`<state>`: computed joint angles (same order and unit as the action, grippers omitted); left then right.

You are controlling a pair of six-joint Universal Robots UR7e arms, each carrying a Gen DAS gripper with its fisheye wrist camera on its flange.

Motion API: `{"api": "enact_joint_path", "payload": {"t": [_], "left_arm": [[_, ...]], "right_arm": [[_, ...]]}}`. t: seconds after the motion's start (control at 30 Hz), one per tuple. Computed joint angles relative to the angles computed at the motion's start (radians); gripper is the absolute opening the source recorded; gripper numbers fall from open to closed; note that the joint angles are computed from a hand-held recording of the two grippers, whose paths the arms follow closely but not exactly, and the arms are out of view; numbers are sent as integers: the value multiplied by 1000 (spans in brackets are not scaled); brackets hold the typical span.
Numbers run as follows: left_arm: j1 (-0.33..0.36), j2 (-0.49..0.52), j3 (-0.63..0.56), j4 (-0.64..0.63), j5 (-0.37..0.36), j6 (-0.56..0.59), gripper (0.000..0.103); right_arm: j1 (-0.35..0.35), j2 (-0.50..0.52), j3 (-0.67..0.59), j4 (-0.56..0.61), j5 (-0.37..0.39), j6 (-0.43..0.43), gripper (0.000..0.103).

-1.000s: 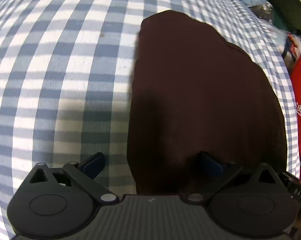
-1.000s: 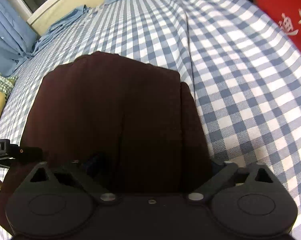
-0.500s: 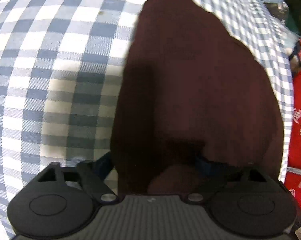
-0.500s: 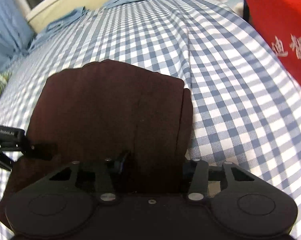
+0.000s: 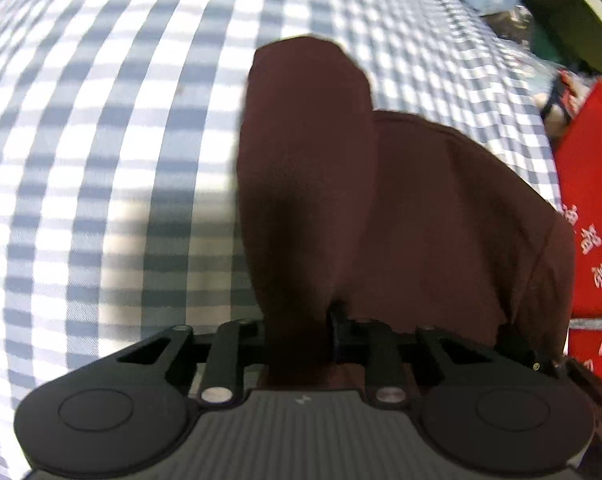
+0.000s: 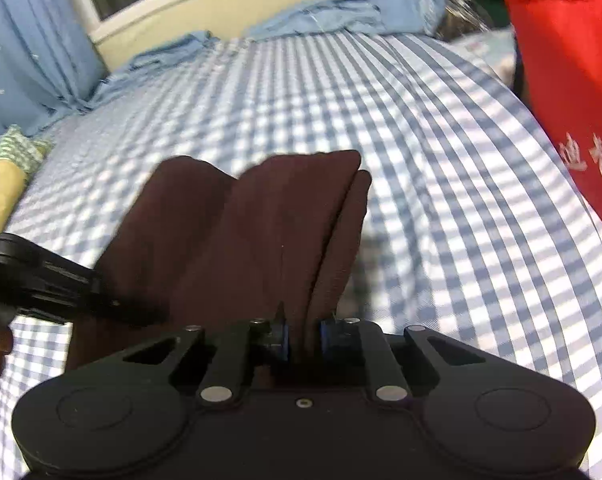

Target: Fold small clothes

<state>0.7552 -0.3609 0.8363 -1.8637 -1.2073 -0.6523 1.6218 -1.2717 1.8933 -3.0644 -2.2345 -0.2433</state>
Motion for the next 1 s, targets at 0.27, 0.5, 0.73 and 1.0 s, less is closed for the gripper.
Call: {"api": "enact_joint_path", "payload": {"t": [0.27,0.5,0.73,1.0], "left_arm": [[-12,-85,15,14,102,87,21],[6,-218,122,33,207,86,21],[51,-329,264,14,226,100,21],[99,-377,393,-71,188,97,27]], "right_arm": [[89,51,-45,-36,23,-15,12],[129,161,-124,-21,97,57,12],[156,260,-174,31,108,130,12],[167,335,-218,154,-41,170,20]]}}
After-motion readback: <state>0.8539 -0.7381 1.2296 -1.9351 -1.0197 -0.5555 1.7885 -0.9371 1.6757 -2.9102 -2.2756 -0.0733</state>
